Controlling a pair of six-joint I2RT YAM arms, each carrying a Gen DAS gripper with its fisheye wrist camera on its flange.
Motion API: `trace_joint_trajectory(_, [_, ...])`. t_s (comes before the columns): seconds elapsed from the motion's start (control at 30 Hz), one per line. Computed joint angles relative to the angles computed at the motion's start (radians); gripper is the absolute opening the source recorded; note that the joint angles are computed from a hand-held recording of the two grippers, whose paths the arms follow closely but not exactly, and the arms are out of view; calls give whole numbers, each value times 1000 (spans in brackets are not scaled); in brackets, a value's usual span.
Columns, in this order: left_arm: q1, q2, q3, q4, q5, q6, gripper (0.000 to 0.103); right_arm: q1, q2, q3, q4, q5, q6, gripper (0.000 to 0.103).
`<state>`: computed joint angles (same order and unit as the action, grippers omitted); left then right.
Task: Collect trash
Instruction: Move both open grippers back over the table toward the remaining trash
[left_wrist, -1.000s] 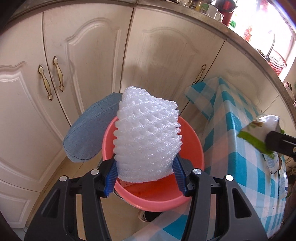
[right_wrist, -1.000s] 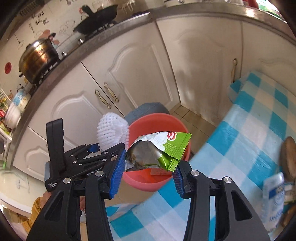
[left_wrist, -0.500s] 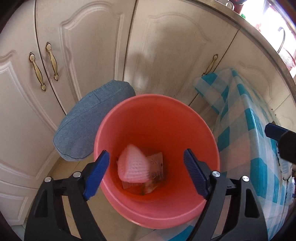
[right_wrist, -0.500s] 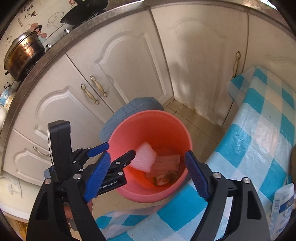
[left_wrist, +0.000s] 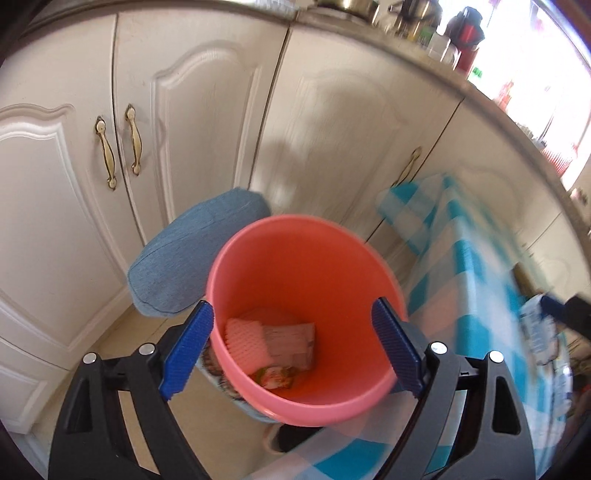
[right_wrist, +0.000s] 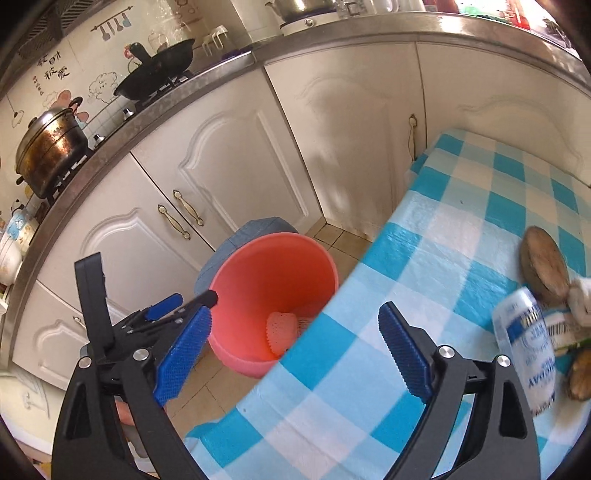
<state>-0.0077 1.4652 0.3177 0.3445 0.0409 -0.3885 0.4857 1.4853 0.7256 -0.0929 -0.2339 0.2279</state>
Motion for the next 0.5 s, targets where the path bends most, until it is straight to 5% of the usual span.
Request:
trace_joint_trajectory(0.33, [-214,-349,-115,-56,-99,-42,90,-33,-359,-311,134,33,-73,98])
trace_joint_trajectory(0.5, [-378,-459,-116,-127,-199,-64,96,-16,-605,-411,83,114,-124,98])
